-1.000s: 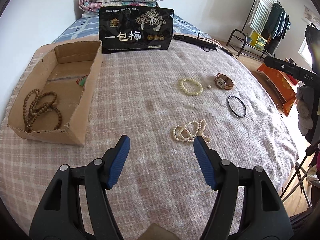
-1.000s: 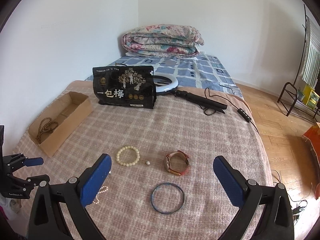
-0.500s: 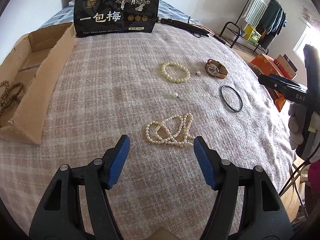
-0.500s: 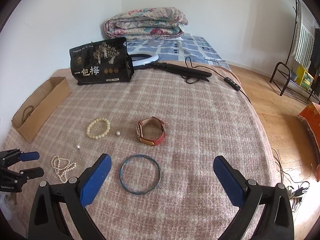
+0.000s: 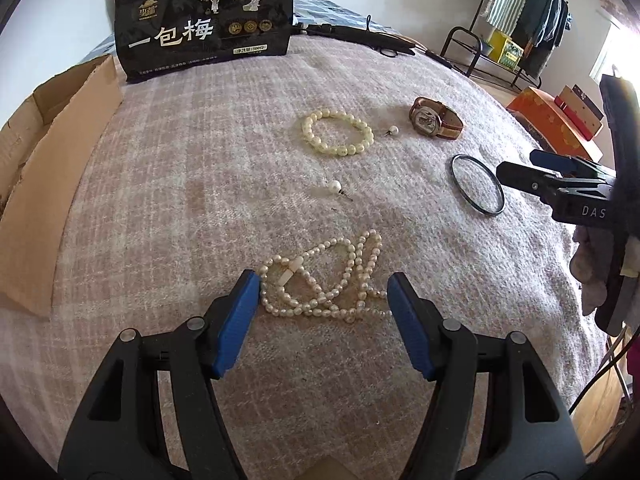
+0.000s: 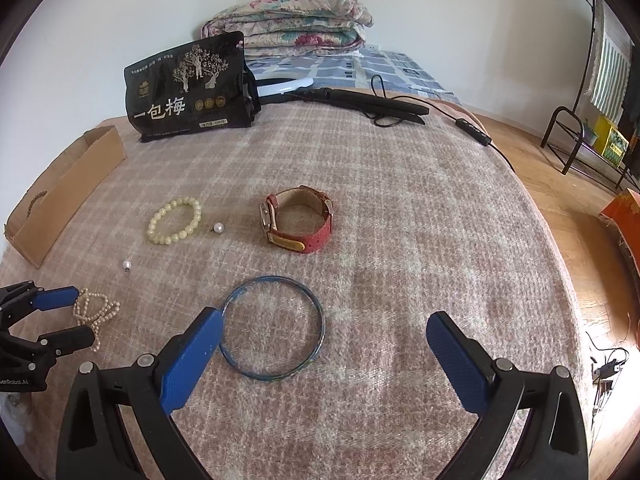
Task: Organize jewelry
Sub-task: 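Move the left tool toward the pearl necklace while the right tool approaches the blue bangle, then close the right gripper on the blue bangle and lift it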
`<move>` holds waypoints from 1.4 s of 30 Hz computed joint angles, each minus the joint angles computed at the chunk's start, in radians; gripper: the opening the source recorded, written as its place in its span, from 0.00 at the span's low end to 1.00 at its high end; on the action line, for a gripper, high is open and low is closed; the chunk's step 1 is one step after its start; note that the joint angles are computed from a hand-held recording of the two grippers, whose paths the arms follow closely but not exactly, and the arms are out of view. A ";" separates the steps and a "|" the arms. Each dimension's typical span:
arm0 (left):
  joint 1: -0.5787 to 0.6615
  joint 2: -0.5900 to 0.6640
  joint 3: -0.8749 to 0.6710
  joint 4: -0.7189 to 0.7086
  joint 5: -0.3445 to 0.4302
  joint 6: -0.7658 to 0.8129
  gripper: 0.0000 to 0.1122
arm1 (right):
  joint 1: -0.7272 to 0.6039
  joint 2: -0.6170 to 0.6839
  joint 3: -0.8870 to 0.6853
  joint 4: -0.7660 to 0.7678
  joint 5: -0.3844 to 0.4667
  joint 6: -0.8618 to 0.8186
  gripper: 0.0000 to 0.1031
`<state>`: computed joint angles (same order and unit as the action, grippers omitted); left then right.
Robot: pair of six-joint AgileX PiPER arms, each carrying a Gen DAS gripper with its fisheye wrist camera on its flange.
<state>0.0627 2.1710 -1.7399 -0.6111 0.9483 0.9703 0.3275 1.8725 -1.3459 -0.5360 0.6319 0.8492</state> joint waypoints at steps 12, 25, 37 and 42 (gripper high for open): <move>-0.028 -0.035 0.092 -0.011 -0.134 0.044 0.61 | 0.029 0.122 -0.117 0.067 0.059 -0.111 1.00; -0.018 -0.035 0.096 -0.043 -0.132 0.072 0.35 | 0.003 0.147 -0.126 0.146 0.047 -0.188 0.95; -0.004 -0.033 0.080 -0.069 -0.070 0.092 0.08 | 0.006 0.122 -0.114 0.203 0.031 -0.250 0.71; 0.009 -0.046 0.080 -0.088 -0.056 0.095 0.02 | 0.012 0.095 -0.092 0.204 0.019 -0.242 0.71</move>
